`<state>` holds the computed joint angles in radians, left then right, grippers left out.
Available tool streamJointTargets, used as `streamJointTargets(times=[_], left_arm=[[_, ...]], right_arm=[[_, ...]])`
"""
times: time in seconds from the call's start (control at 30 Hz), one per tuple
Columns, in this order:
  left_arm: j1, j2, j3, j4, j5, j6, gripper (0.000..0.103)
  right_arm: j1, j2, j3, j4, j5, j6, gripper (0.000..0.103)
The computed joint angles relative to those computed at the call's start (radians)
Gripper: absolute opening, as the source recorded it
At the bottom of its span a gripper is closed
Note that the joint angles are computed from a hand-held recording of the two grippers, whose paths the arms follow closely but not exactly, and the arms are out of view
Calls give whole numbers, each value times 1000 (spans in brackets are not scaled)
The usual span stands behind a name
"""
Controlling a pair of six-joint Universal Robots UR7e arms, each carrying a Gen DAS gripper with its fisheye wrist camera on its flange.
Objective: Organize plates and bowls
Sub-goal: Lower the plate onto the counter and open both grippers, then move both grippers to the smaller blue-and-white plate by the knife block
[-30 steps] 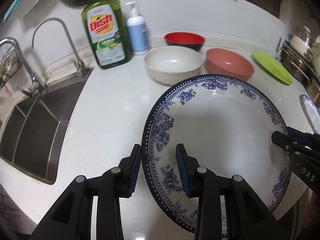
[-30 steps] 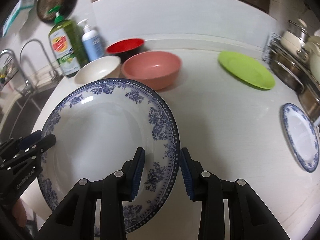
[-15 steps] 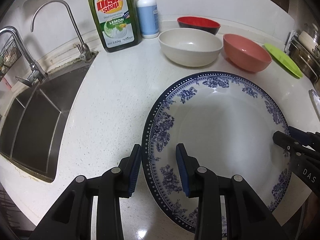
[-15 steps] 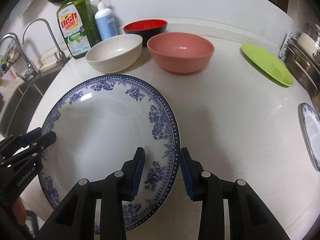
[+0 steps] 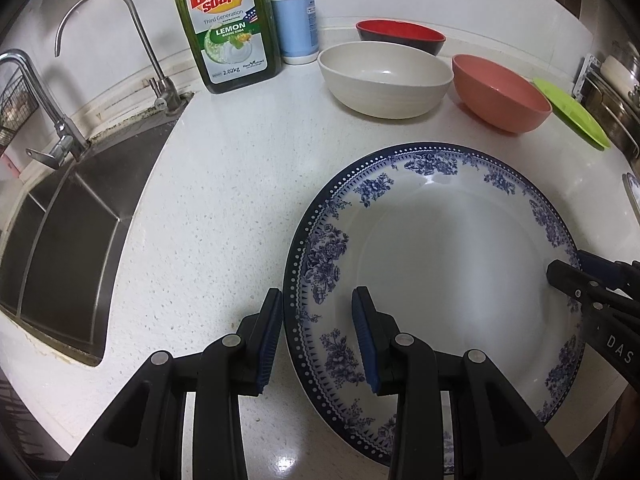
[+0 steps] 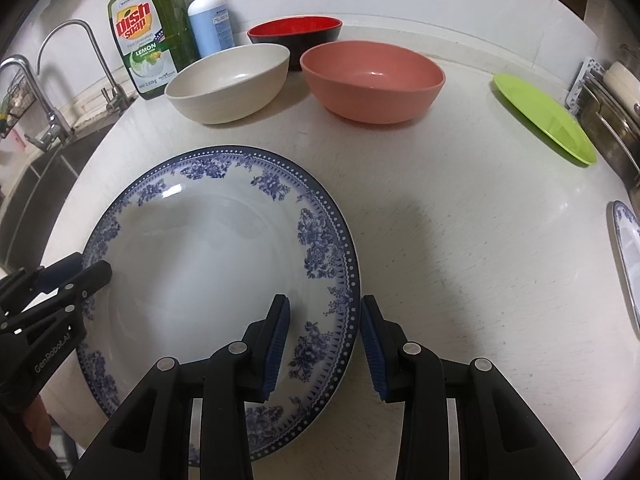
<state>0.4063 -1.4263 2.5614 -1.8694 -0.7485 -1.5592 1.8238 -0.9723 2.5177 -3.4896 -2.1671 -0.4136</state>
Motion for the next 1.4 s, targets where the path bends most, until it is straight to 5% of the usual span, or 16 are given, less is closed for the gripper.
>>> streamJointTargets(times=[0.3, 0.5, 0.63, 0.8, 0.9, 1.4], left_arm=[[2, 6, -1, -6, 2, 4, 38], [-22, -12, -7, 44, 23, -18, 61], [-56, -28, -28, 104, 36, -28, 73], [-99, -47, -49, 108, 59, 18, 88], [-122, -26, -71, 107, 87, 46, 95], [-149, 193, -176, -249, 204, 391, 103]], right_arm=[[0, 1, -4, 2, 0, 1, 37], [-4, 2, -1, -10, 8, -12, 38], [2, -7, 10, -63, 11, -22, 58], [22, -42, 30, -105, 1, -12, 59], [32, -84, 50, -113, 4, 19, 69], [28, -307, 131, -227, -82, 66, 89]])
